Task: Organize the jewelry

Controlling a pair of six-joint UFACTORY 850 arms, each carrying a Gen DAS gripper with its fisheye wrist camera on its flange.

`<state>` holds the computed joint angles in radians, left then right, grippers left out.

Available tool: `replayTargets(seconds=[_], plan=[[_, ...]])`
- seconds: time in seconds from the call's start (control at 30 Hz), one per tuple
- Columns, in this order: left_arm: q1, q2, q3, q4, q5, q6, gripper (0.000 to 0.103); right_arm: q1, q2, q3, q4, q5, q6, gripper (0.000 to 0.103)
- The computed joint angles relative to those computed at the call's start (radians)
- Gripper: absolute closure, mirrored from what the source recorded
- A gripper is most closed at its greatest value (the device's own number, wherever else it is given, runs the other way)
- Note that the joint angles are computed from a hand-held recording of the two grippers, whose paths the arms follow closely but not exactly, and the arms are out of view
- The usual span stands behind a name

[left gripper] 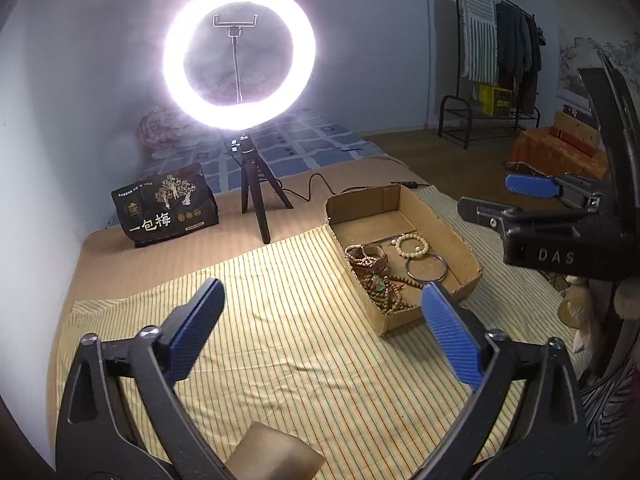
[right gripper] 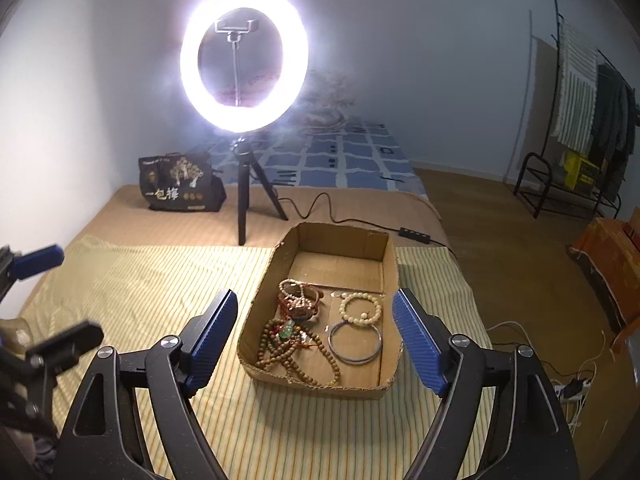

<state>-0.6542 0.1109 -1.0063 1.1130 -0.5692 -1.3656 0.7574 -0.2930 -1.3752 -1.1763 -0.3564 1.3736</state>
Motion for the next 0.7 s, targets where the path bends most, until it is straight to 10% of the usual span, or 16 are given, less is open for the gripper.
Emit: replayTargets(seconds=[0.7], plan=[[-0.003, -0.003, -0.002, 0.013, -0.055, -0.028, 0.000, 0.034, -0.005, 0.015, -0.197, -0.091, 0.184, 0.022]])
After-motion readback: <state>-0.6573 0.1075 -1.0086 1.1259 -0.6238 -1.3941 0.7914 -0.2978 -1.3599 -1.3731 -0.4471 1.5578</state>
